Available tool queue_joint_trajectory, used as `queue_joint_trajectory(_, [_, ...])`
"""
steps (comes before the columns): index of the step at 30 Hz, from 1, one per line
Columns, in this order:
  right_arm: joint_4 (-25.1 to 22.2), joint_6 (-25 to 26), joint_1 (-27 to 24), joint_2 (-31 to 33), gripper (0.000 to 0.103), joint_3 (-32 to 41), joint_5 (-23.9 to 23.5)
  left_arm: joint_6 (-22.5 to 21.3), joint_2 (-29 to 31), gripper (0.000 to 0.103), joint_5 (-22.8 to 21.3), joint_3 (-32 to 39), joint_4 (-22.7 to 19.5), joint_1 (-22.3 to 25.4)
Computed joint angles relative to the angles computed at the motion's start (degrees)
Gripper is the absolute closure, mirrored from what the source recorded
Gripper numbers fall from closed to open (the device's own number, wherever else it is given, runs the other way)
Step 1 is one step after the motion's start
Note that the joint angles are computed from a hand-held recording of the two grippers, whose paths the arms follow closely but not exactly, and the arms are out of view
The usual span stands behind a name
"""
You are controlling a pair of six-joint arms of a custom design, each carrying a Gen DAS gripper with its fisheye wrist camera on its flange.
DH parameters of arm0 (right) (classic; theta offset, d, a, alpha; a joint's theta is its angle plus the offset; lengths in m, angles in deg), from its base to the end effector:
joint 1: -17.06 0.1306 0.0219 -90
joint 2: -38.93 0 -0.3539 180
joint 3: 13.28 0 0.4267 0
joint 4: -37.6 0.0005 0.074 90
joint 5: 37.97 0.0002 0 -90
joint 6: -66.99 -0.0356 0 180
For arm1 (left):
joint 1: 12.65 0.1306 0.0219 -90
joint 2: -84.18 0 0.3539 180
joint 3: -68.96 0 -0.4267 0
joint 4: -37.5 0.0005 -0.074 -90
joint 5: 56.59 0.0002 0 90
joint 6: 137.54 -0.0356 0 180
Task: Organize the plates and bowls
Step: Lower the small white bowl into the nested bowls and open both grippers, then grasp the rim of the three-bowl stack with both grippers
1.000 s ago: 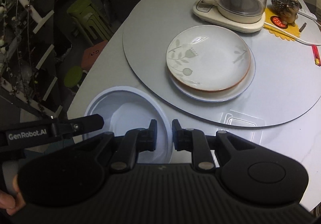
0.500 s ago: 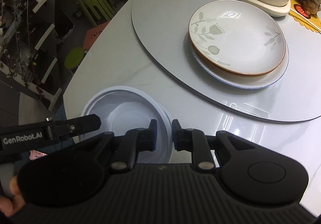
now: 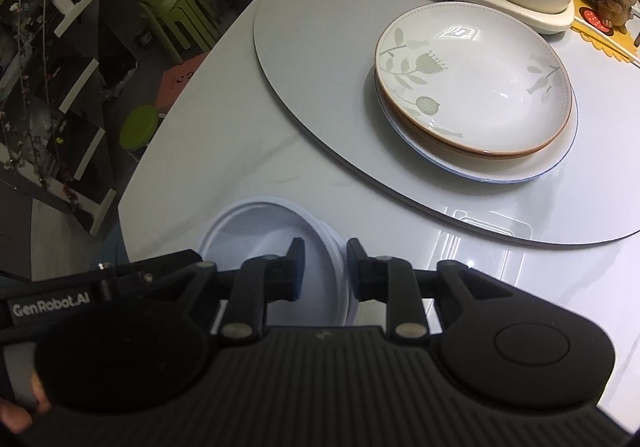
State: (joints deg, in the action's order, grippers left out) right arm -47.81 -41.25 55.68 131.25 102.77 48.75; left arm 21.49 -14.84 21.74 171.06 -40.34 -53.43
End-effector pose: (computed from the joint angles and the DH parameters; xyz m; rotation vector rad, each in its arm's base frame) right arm 0.3730 0.2999 0.5594 -0.4981 2.6605 0.3933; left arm 0.3255 -0.2719 0.5428 -0.7126 2.5058 -0.4838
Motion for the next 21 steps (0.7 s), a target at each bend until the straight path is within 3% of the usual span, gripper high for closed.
queue_joint_trajectory(2, [0.26, -0.76, -0.02, -0.55, 0.047, -0.13, 0.45, -0.65, -0.39, 0.045, -0.05, -0.12, -0.42, 0.23])
queue_joint_trajectory(3, [0.36, -1.09, -0.01, -0.86, 0.044, -0.29, 0.87, -1.01, -0.73, 0.043, 0.36, -0.42, -0.4, 0.47])
queue_joint_trajectory(9, [-1.74, -3.56, -0.33, -0.94, 0.044, -0.17, 0.63, -2.29, -1.41, 0.036, 2.36, -1.62, -0.33, 1.2])
queue_joint_trajectory(21, [-1.29, -9.91, -0.45, -2.3, 0.046, -4.13, -0.64, -4.22, -2.01, 0.035, 4.97, -6.13, 4.97, 1.6])
